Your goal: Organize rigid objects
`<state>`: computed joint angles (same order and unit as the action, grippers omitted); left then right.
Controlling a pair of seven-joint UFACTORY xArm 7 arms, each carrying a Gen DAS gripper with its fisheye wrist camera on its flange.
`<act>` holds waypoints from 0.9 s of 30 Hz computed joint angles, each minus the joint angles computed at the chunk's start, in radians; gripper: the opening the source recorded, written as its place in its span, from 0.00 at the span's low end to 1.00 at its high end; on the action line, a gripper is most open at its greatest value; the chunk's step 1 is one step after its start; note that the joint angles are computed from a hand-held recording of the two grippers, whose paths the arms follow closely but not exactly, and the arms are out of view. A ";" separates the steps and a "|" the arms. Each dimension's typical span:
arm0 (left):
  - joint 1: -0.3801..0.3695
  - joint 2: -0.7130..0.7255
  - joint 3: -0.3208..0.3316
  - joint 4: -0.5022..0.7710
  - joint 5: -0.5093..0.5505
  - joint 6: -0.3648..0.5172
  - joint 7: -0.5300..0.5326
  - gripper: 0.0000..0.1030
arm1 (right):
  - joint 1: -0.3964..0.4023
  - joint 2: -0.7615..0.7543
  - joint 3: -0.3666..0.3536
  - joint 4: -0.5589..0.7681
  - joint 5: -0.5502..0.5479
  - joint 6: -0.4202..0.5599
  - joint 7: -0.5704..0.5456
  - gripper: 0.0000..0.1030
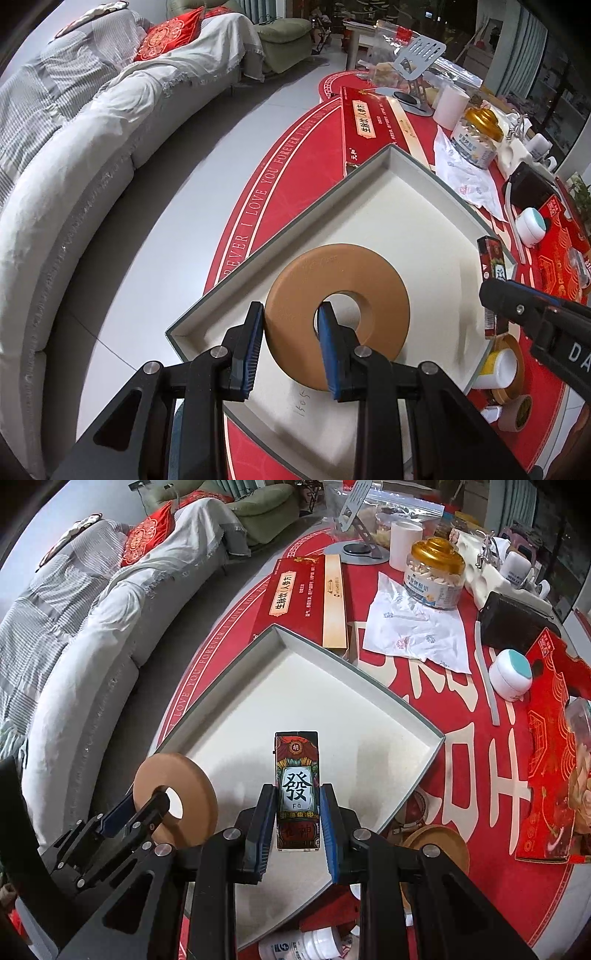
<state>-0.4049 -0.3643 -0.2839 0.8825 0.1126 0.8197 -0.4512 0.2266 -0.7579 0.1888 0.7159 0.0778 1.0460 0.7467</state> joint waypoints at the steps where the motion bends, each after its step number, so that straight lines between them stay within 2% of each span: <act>1: 0.001 0.001 -0.001 0.000 0.001 0.000 -0.003 0.31 | 0.000 0.003 -0.001 0.001 0.000 -0.001 -0.001 0.24; 12: -0.013 0.051 -0.002 -0.003 0.009 -0.036 0.006 0.33 | -0.003 0.067 -0.003 0.002 -0.007 -0.026 -0.005 0.24; 13: -0.016 0.054 -0.001 -0.006 0.008 -0.044 0.010 0.41 | -0.001 0.074 -0.005 0.000 -0.006 -0.031 -0.007 0.24; 14: -0.017 0.055 -0.003 -0.010 0.013 -0.051 0.011 0.59 | 0.001 0.078 -0.007 -0.002 -0.004 -0.035 -0.009 0.25; 15: -0.016 0.054 -0.006 -0.013 0.021 -0.053 0.005 0.71 | 0.008 0.084 -0.014 -0.008 0.005 -0.044 -0.019 0.25; 16: -0.014 0.051 -0.007 -0.018 0.028 -0.059 -0.002 0.86 | 0.016 0.087 -0.023 -0.013 0.016 -0.050 -0.032 0.28; 17: -0.016 0.045 -0.005 -0.025 0.025 -0.063 -0.003 0.88 | 0.024 0.087 -0.031 -0.017 0.028 -0.051 -0.044 0.54; 18: -0.017 0.048 -0.003 -0.022 0.021 -0.055 0.000 0.89 | 0.026 0.087 -0.034 -0.017 0.032 -0.043 -0.051 0.88; 19: -0.021 0.050 0.003 -0.018 0.008 -0.045 0.010 0.95 | 0.023 0.076 -0.028 -0.020 0.027 -0.042 -0.049 0.94; 20: -0.025 0.047 0.013 -0.020 -0.014 -0.037 0.021 1.00 | 0.013 0.046 -0.011 -0.032 0.006 -0.053 -0.036 0.94; 23: -0.027 0.012 0.028 -0.039 -0.055 -0.029 0.026 1.00 | 0.012 -0.022 0.013 -0.041 -0.033 -0.026 -0.033 0.94; 27: -0.038 -0.053 0.042 -0.075 -0.111 -0.015 0.054 1.00 | 0.033 -0.164 0.033 -0.088 -0.030 0.053 -0.015 0.94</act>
<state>-0.4430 -0.4176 -0.2422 0.8070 0.0013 0.8049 -0.3972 0.2601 -0.9218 0.2220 0.6281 0.0479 1.0989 0.7312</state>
